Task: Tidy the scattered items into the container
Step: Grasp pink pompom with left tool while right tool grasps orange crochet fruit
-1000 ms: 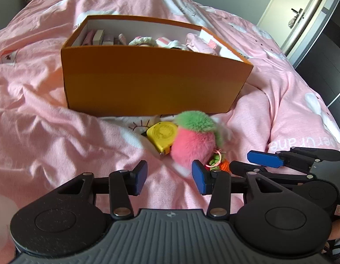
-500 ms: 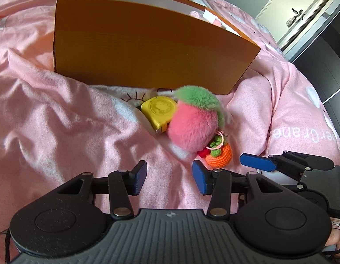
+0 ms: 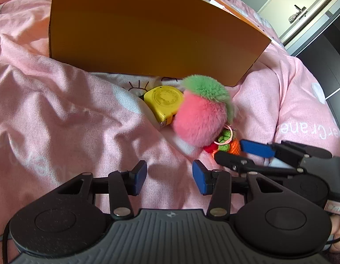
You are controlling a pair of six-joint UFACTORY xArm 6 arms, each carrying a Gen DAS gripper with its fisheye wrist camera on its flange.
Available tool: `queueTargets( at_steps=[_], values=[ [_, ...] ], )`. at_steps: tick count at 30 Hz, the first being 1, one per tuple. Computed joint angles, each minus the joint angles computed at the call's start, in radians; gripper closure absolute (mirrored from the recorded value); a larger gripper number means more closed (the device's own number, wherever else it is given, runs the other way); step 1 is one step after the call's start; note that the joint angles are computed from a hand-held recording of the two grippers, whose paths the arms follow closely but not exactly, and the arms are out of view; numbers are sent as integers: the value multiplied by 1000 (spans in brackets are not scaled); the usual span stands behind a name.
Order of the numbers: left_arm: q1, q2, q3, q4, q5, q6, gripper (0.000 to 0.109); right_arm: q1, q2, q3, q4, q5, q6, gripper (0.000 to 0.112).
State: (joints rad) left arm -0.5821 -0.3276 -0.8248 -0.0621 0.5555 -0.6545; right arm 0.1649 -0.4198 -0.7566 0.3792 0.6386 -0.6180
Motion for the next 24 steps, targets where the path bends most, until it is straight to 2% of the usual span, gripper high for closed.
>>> queueTargets(
  at_steps=[2,11,16,19,24],
  values=[
    [-1,3,-2,8,-4,5,55,3,19,-7,6,-15,-6,61],
    [-17,26,-18,51,-58,41,55,-14,68,-44,46,26,-34,67],
    [-32,52,-48,70,-59,80,55,-7,47,-38,-22,14,-18,68],
    [-40,66,-72,117,-49,80,51,-13,36,-33,-63,-3,7,68],
    [-45,116,-120,199,-50,64,50,-42,40,-42,-33,-8,16,68]
  ],
)
